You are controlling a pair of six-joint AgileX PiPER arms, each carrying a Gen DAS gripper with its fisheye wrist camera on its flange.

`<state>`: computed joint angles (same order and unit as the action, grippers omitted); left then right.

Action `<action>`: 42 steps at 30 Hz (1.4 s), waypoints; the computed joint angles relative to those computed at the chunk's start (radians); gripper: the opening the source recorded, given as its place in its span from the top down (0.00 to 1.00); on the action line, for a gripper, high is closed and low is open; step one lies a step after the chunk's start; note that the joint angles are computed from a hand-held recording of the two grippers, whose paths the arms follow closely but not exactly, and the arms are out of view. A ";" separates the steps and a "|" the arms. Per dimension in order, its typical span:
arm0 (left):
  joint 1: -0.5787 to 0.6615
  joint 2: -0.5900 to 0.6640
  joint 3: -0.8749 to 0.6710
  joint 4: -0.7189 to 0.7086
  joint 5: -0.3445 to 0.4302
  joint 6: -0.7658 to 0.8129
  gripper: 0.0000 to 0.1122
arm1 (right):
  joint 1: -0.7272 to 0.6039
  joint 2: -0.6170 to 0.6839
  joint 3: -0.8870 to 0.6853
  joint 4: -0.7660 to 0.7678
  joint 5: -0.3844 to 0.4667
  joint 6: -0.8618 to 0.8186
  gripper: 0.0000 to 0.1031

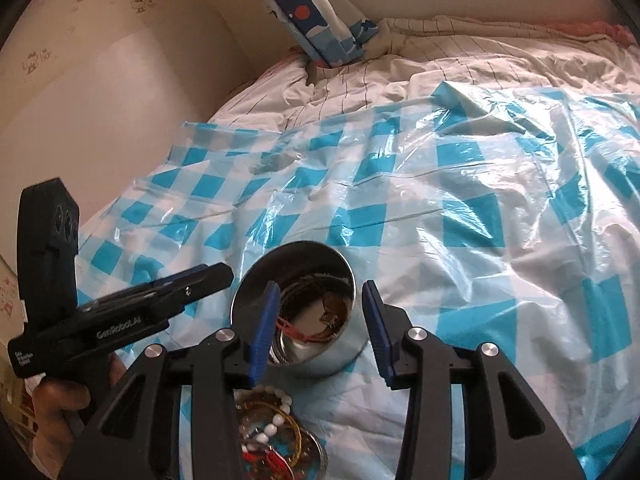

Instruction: Organize jewelry

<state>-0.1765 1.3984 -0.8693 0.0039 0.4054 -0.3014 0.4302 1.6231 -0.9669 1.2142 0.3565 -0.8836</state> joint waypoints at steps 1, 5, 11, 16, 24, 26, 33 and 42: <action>-0.012 -0.002 0.000 0.043 0.002 -0.040 0.64 | 0.003 -0.010 0.005 -0.019 -0.007 0.015 0.59; -0.067 -0.027 0.013 0.222 0.028 -0.198 0.62 | 0.012 -0.068 0.036 -0.076 -0.036 0.068 0.57; -0.110 -0.079 0.053 0.323 0.078 -0.273 0.61 | 0.041 -0.168 0.131 -0.197 -0.057 0.180 0.56; -0.087 -0.134 0.096 0.249 0.112 -0.203 0.61 | 0.065 -0.256 0.235 -0.343 -0.061 0.329 0.56; -0.148 -0.228 0.189 0.272 0.171 -0.262 0.61 | 0.126 -0.319 0.308 -0.496 -0.052 0.495 0.56; -0.156 -0.254 0.212 0.265 0.179 -0.270 0.61 | 0.158 -0.323 0.311 -0.533 -0.058 0.532 0.56; -0.189 -0.316 0.256 0.259 0.211 -0.302 0.59 | 0.244 -0.260 0.266 -0.721 -0.063 0.709 0.56; -0.241 -0.337 0.271 0.281 0.235 -0.338 0.57 | 0.259 -0.186 0.235 -0.775 -0.035 0.731 0.88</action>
